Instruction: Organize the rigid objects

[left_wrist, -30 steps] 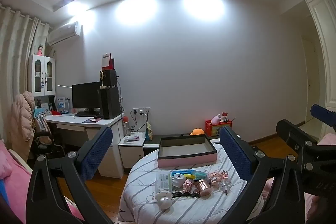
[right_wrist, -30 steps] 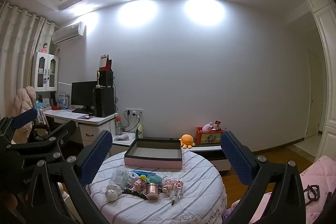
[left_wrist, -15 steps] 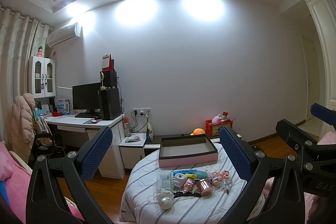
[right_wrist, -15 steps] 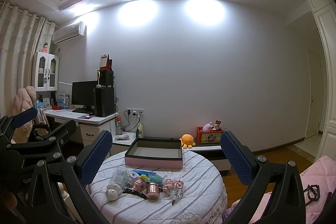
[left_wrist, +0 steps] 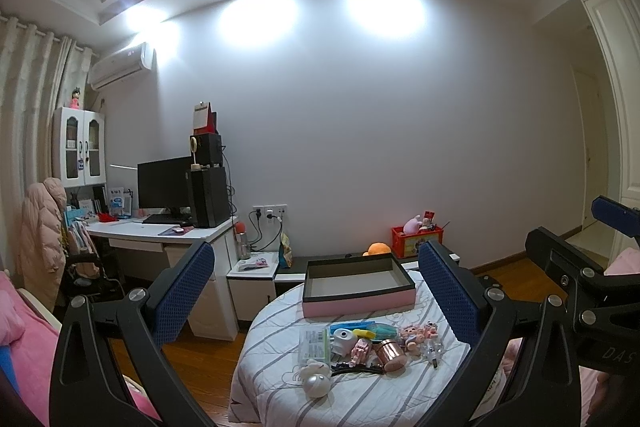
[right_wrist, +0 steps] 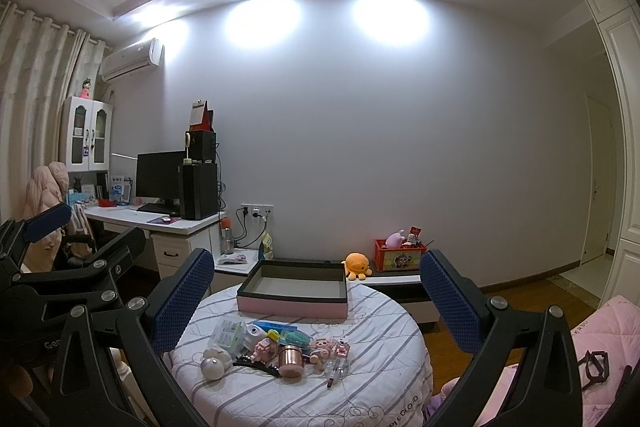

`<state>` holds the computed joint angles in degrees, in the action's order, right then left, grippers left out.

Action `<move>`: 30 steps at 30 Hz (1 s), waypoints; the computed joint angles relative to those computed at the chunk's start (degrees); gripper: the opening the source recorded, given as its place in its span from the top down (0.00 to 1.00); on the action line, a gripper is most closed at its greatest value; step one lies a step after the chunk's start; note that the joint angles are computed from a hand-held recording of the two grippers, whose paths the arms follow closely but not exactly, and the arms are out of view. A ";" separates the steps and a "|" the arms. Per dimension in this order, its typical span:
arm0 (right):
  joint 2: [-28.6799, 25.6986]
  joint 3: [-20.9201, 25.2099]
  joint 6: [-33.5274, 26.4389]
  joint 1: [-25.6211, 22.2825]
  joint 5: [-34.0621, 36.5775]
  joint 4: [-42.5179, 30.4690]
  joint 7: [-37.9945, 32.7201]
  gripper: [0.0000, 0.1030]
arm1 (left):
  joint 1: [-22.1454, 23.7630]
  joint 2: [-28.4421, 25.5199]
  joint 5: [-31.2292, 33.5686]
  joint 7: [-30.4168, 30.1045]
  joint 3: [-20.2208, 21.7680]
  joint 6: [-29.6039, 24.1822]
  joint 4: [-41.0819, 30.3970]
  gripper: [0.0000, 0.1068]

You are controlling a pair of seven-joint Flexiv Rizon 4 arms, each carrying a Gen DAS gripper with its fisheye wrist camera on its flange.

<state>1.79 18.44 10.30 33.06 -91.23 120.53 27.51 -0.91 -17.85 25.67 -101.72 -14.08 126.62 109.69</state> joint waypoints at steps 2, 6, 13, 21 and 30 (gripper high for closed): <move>-0.03 -0.01 0.07 0.01 0.17 -0.11 -0.05 0.00 | -0.02 -0.02 0.00 -0.01 0.02 0.04 -0.01 0.04; -0.05 -0.02 0.06 0.01 0.11 -0.08 -0.02 0.00 | 0.16 0.11 0.24 -0.19 -0.04 -0.01 0.01 0.04; -0.04 -0.11 0.23 -0.09 0.06 -0.09 0.00 0.00 | 0.09 0.05 0.23 -0.16 0.16 0.31 0.08 0.04; -0.15 -0.03 -0.01 0.02 0.28 -0.09 0.11 0.00 | 0.09 0.16 0.36 -0.24 0.15 0.13 0.08 0.04; -0.16 -0.01 -0.08 0.07 0.32 -0.03 0.21 0.00 | -0.06 0.06 0.16 0.08 0.36 0.39 0.17 0.04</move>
<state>1.63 18.43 10.22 33.13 -90.91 120.50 27.73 -0.96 -17.79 25.84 -101.63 -13.72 127.00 109.86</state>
